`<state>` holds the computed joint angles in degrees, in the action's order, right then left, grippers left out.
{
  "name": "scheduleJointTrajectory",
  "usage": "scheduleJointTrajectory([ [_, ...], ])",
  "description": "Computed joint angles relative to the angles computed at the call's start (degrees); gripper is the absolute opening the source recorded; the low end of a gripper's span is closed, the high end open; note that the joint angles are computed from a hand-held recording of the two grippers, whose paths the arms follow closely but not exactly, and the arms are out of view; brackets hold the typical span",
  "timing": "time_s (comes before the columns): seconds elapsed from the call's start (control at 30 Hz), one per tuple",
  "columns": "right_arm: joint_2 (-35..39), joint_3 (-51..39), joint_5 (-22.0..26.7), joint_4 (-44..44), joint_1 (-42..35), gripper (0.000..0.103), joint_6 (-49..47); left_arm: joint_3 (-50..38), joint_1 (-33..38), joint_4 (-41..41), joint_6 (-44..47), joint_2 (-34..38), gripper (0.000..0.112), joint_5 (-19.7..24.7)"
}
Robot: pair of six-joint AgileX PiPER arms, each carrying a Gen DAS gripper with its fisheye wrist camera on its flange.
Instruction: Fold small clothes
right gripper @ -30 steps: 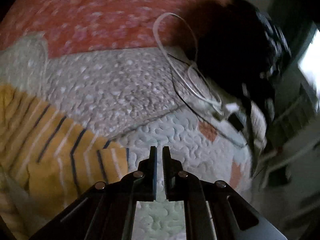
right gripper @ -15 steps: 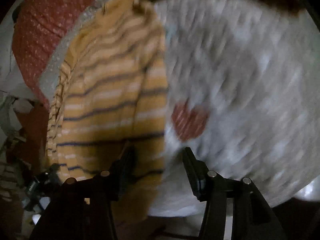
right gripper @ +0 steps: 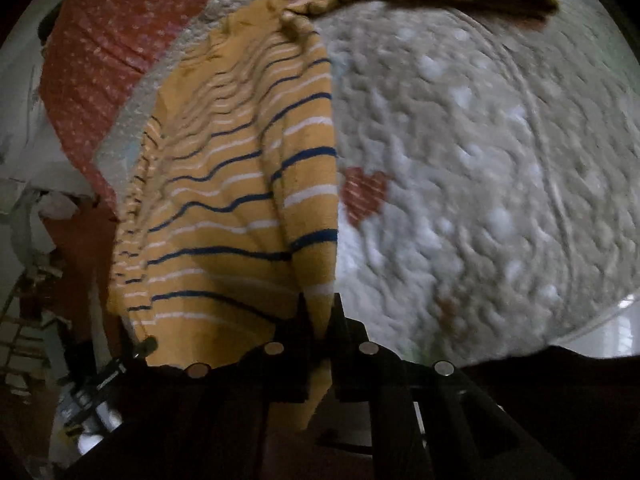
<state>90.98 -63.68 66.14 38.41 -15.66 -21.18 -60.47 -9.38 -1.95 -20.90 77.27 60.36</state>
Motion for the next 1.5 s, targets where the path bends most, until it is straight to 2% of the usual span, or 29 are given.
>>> scheduleJointTrajectory([
  [0.17, 0.25, -5.60, 2.11, -2.57, -0.59, 0.011, 1.10, 4.12, 1.33, -5.73, 5.00, -2.62, 0.007, -0.09],
  [0.23, 0.49, -12.35, 1.37, -5.23, -0.97, 0.018, 0.15, 3.72, 2.35, -6.99, 7.07, -4.88, 0.007, -0.16],
  [0.3, 3.59, -21.25, -1.66, -9.30, -0.42, 0.053, 0.62, 2.09, 2.35, -6.69, 7.72, -5.75, 0.013, -0.09],
  [0.33, 5.75, -24.80, -3.24, -10.63, -0.33, 0.058, 0.47, 1.03, 2.02, -6.05, 7.35, -5.63, 0.019, -0.24],
  [0.37, 7.44, -27.29, -4.89, -12.57, 0.16, 0.059, 0.96, -0.47, 1.69, -5.18, 6.88, -5.47, 0.025, -0.46],
  [0.43, 12.54, -32.83, -11.06, -19.95, 2.64, 0.059, 2.49, -2.61, 1.23, -4.64, 6.55, -4.86, 0.032, -0.60],
  [0.5, 16.94, -36.99, -13.24, -22.73, 3.87, 0.059, 2.42, -4.93, 1.19, -4.23, 6.61, -3.22, 0.033, -0.71],
  [0.57, 20.68, -40.66, -13.40, -22.48, 4.44, 0.059, 3.18, -7.23, 0.78, -3.82, 6.00, -0.63, 0.034, -0.93],
  [0.6, 22.04, -41.59, -14.01, -23.00, 4.73, 0.057, 3.99, -7.87, 0.48, -3.46, 5.36, 0.23, 0.034, -1.02],
  [0.63, 23.27, -42.42, -13.98, -24.64, 4.66, 0.048, 4.88, -8.27, 0.78, -3.36, 5.39, 0.75, 0.034, -0.92],
  [0.67, 24.59, -43.61, -12.99, -25.70, 4.35, 0.003, 5.32, -8.67, 1.09, -3.29, 5.49, 1.50, 0.034, -0.97],
  [0.7, 27.09, -46.76, -10.05, -26.49, 3.62, 0.000, 6.49, -9.15, 1.63, -3.48, 5.90, 2.27, 0.034, -0.88],
  [0.93, 27.06, -52.92, -8.24, -24.26, -6.43, 0.000, 11.55, -13.89, 5.88, -7.09, 10.00, 7.10, 0.034, -1.73],
  [1.03, 26.02, -53.91, -4.70, -16.51, -7.66, 0.003, 5.46, -16.24, 7.55, -8.60, 11.40, 9.32, 0.034, -3.00],
  [1.07, 26.77, -55.19, -2.18, -15.04, -7.00, 0.012, 4.47, -16.95, 7.86, -8.59, 11.68, 10.11, 0.036, -3.74],
  [1.1, 27.33, -55.74, -0.73, -14.86, -5.81, 0.032, 4.16, -17.49, 8.07, -8.49, 11.75, 10.81, 0.037, -4.32],
  [1.17, 27.24, -53.85, -2.35, -15.89, -3.02, 0.049, 4.51, -18.34, 8.70, -9.06, 12.14, 12.02, 0.039, -5.12],
  [1.3, 29.28, -53.27, -3.91, -18.63, 1.14, 0.049, 8.61, -17.93, 9.65, -9.66, 13.32, 13.00, 0.039, -7.01],
  [1.4, 31.94, -54.22, -5.79, -25.17, 4.06, 0.047, 11.69, -16.08, 10.00, -8.80, 14.23, 12.80, 0.041, -9.03],
  [1.43, 32.89, -55.09, -5.45, -29.23, 4.97, 0.040, 13.79, -15.63, 10.15, -8.49, 14.31, 12.94, 0.041, -9.50],
  [1.47, 33.30, -55.77, -5.06, -31.00, 5.15, 0.012, 15.02, -15.37, 10.44, -8.40, 14.41, 13.27, 0.041, -9.83],
  [1.5, 32.81, -55.24, -5.58, -30.49, 4.40, 0.004, 16.47, -15.04, 10.97, -8.86, 14.81, 13.49, 0.041, -10.14],
])
